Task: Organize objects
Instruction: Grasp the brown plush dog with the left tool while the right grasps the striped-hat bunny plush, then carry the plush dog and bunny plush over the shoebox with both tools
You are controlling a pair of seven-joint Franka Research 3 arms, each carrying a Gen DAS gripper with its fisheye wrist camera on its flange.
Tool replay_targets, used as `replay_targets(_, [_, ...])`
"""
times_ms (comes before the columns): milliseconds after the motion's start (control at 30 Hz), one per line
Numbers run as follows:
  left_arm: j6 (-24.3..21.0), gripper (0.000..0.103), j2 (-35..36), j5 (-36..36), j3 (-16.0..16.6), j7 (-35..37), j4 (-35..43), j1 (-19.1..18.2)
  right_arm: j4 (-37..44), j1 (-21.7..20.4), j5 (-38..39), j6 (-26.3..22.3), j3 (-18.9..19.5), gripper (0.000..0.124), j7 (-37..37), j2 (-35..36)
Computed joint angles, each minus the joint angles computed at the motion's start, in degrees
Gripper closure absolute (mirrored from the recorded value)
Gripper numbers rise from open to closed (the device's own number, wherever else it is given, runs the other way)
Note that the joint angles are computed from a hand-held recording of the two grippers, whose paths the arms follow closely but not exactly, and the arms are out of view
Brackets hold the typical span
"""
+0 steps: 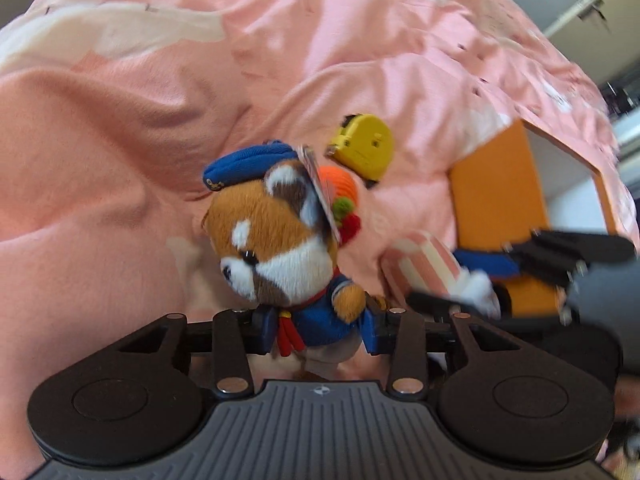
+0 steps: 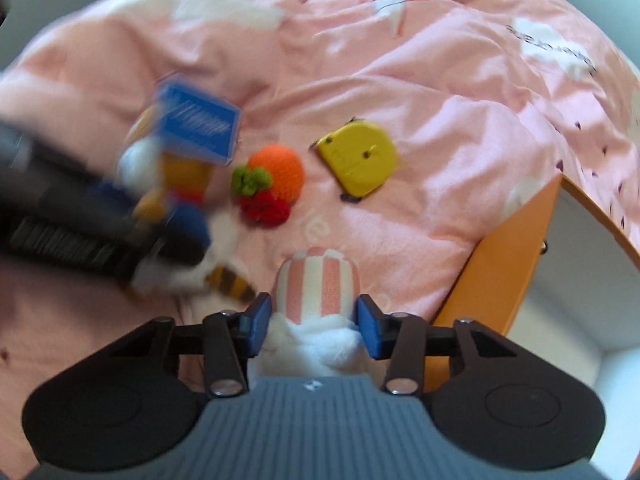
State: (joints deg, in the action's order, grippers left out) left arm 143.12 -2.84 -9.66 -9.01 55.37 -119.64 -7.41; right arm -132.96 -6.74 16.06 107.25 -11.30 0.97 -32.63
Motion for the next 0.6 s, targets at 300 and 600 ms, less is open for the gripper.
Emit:
replay_targets(300, [-4.9, 0.059, 1.2, -1.4, 0.3, 8.2, 3.3, 0.2, 7.5, -1.0, 5.8, -8.7, -0.1, 0.083, 11.9, 7.4])
replay_targets(600, [4.8, 0.058, 0.7, 5.6, -0.7, -8.9, -2.0, 0.2, 7.7, -0.2, 3.4, -9.8, -2.2, 0.075, -0.2, 3.5])
